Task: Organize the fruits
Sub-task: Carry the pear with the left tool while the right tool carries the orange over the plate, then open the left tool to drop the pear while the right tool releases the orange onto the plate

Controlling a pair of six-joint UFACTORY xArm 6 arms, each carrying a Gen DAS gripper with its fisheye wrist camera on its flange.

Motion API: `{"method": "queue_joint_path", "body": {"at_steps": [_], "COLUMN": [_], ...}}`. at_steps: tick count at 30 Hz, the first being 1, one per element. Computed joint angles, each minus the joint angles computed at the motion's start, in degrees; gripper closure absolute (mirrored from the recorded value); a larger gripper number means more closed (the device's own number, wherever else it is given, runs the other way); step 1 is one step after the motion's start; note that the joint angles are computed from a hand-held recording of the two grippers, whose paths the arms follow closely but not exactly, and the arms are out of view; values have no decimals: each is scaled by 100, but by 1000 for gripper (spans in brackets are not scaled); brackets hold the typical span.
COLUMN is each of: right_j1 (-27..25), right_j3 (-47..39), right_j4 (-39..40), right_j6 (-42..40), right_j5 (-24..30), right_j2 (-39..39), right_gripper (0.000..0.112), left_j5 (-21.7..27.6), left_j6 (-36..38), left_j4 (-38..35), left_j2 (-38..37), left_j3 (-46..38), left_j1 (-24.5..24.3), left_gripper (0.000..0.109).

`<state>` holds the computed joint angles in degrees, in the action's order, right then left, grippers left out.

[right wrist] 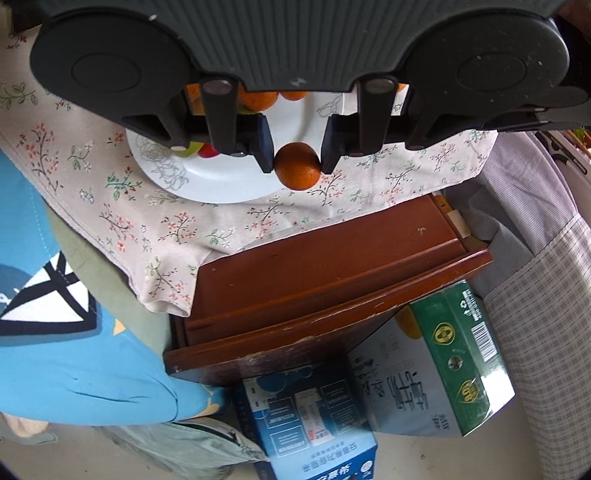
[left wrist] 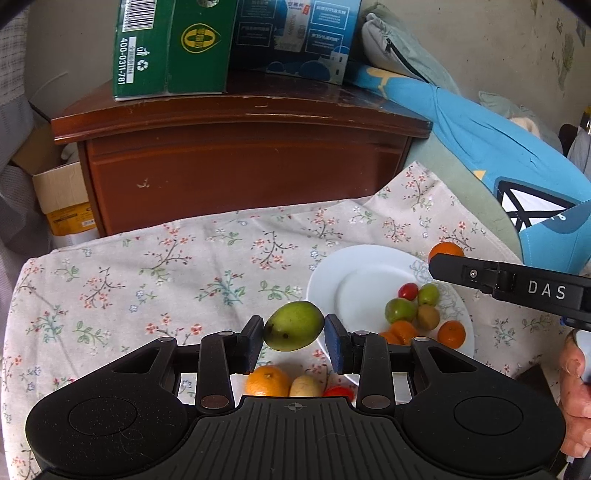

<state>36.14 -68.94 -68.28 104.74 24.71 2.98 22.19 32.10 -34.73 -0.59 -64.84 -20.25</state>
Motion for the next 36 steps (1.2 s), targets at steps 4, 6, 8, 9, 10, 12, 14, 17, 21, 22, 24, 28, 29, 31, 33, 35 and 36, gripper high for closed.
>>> {"method": "queue_joint_path", "body": {"at_steps": [4,6,8,9,10,12,14,17,21,22,24,28,29,31,33,35,36], "right_j1": [-73,-109,-139,-151,-163,-196,-211,-197,-242,-245,-253,-265,-266,-255,-239,-245,-248], "right_j3": [78,107,118,117,114,105,76,14,-9,-24,-43,-91,-105,-134,-142,-131,-124], "right_j4": [23,95,172,201,225,261,307,376,434,480,499,532,530,487,367,328,307], "right_j6": [136,180,191,188,192,213,206,91,135,101,106,102,101,130,268,349,383], "right_j5": [70,25,-29,-64,-104,-203,-272,-273,-391,-384,-390,-404,-399,-365,-298,-294,-281], "right_j2": [-34,-14,19,38,60,107,172,258,353,377,416,486,502,520,506,482,466], "right_gripper": [85,85,85,85,85,85,85,85,85,85,85,85,84,81,81,80,79], "left_j5": [66,53,63,82,85,75,86,102,131,129,151,174,122,60,28,-103,-154], "left_j6": [177,184,232,268,273,299,338,322,281,288,262,264,274,300,336,340,341], "left_j4": [-328,-357,-450,-503,-520,-577,-643,-668,-726,-732,-712,-742,-750,-731,-768,-820,-807], "left_j2": [171,237,305,338,367,432,488,571,686,703,735,762,743,704,659,596,566], "left_j3": [-156,-198,-245,-270,-288,-313,-334,-361,-418,-421,-436,-448,-419,-385,-365,-305,-286], "left_j1": [-93,-141,-175,-189,-203,-237,-260,-283,-316,-327,-344,-373,-393,-416,-423,-443,-449], "left_gripper": [75,75,75,75,75,75,75,75,75,75,75,75,74,73,61,46,46]}}
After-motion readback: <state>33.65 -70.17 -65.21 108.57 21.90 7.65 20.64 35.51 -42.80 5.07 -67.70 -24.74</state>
